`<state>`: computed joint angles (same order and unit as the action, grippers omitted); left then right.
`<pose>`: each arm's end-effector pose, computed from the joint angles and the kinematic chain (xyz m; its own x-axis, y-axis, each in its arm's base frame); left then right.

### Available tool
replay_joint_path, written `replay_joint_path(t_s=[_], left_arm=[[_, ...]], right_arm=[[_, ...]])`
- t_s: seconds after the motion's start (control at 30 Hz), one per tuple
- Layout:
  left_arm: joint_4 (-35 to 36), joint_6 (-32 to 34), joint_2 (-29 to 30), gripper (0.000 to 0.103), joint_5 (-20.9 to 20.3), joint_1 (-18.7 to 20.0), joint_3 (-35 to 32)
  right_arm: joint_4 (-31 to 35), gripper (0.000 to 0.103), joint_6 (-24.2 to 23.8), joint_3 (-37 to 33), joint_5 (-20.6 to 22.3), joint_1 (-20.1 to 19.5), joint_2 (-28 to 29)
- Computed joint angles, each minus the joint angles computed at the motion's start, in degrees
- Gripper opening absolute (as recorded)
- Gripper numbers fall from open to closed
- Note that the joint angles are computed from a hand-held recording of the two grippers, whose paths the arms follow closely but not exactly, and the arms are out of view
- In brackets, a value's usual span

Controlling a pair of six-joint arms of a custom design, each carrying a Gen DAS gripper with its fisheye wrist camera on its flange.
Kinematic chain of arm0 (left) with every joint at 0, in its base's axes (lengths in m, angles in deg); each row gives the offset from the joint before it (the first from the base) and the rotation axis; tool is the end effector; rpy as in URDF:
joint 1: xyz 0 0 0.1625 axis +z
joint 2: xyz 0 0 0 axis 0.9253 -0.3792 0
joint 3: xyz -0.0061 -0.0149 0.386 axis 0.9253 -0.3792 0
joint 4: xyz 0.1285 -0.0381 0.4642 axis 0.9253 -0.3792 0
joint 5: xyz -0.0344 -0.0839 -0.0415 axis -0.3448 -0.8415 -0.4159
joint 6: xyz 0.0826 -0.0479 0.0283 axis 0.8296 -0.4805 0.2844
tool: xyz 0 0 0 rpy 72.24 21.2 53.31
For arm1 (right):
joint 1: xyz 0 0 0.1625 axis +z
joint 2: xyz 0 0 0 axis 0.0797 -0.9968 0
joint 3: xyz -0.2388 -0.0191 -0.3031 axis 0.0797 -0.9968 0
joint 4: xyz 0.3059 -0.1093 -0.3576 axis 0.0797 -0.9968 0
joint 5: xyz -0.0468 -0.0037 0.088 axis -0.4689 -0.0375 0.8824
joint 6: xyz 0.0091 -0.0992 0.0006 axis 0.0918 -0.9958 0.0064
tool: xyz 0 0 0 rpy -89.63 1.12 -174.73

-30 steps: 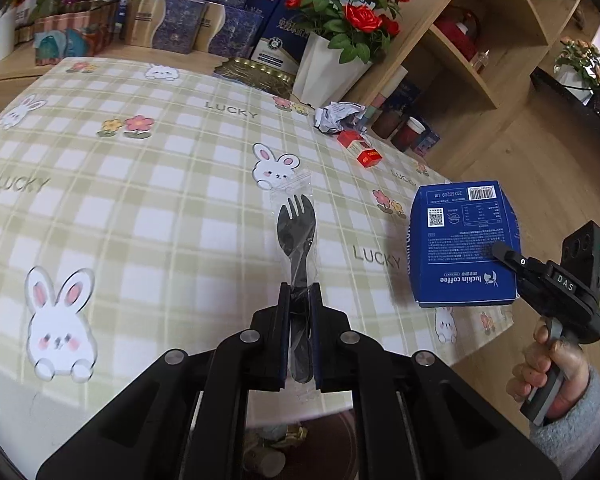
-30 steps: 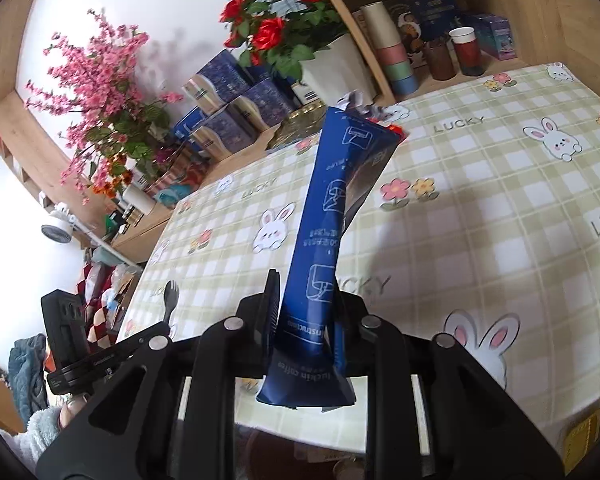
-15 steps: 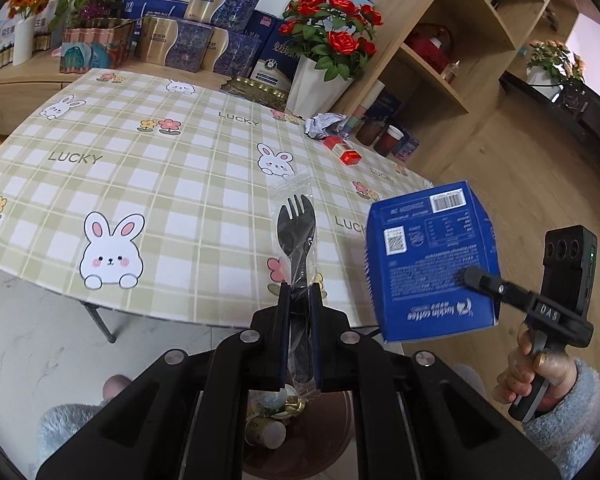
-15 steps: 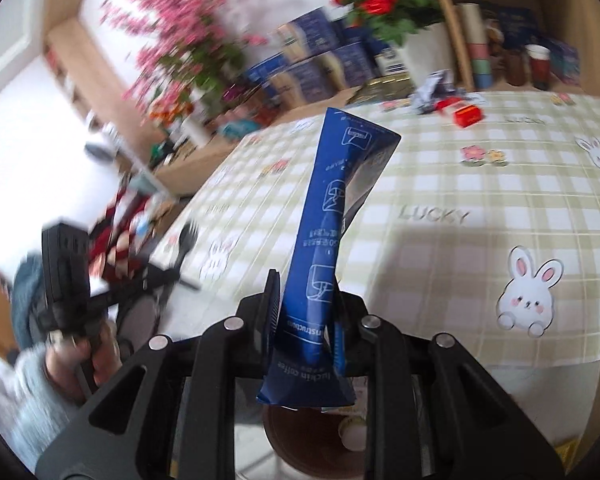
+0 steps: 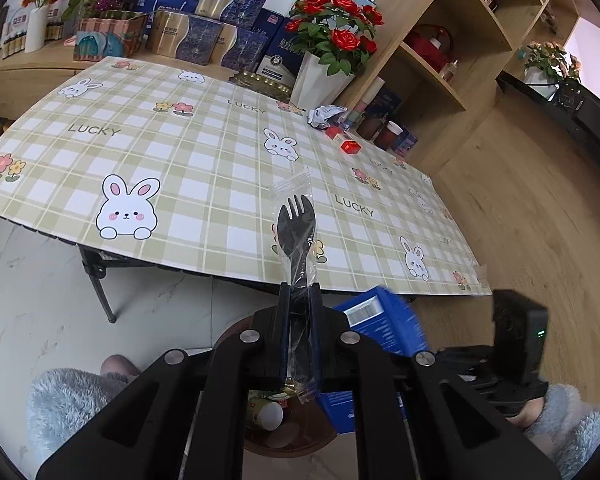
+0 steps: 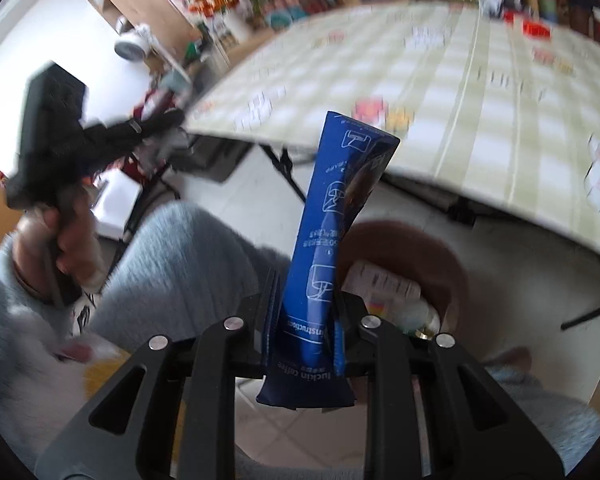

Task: Collect trash
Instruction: 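Lower the blue box into the bin with the right gripper while the left gripper carries the fork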

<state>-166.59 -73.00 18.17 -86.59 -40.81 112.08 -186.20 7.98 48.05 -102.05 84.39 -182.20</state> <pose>-0.4717 -0.4301 0.1643 -0.8666 0.4549 -0.2052 0.4991 0.7882 -0.3602 0.1076 -0.3432 0.4401 -0.9315 -0.2137 0.2942 -0.3023 0.9048 -0.3000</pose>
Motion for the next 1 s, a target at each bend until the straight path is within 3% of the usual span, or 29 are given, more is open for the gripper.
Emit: replay_joint_path(t_s=[0.27,0.57,0.67,0.73,0.77,0.8,0.87,0.9,1.0], left_arm=[[0.41,-0.70,-0.17,0.009,0.06,-0.15,0.56],[1.23,-1.64,-0.27,0.009,0.27,0.11,0.75],[1.66,-1.91,-0.06,0.009,0.05,0.32,0.76],[1.67,-2.10,0.11,0.009,-0.08,0.41,0.81],[1.66,-2.18,0.24,0.009,-0.17,0.47,0.81],[1.70,-2.22,0.36,0.009,-0.23,0.51,0.80],[1.76,-2.33,0.59,0.009,-0.49,0.52,0.82],[1.80,-2.29,0.71,0.009,-0.64,0.55,0.82],[2.41,-2.02,1.37,0.009,-1.38,0.64,0.58]], right_arm=[[-3.46,0.025,4.84,2.50,-2.91,-5.21,6.52],[-9.61,0.025,7.95,8.59,-0.37,-10.50,5.59],[-11.27,0.036,9.06,8.91,-1.17,-12.06,5.47],[-12.72,0.051,9.52,9.28,-0.13,-13.23,4.07],[-13.94,0.067,9.90,9.54,-0.48,-13.30,3.43],[-15.11,0.073,10.20,9.73,-0.26,-13.43,2.56],[-16.82,0.076,10.30,9.92,2.20,-14.14,0.43],[-18.17,0.086,10.35,10.10,2.53,-13.88,-0.32],[-23.16,0.094,7.39,10.16,1.46,-11.50,-2.51]])
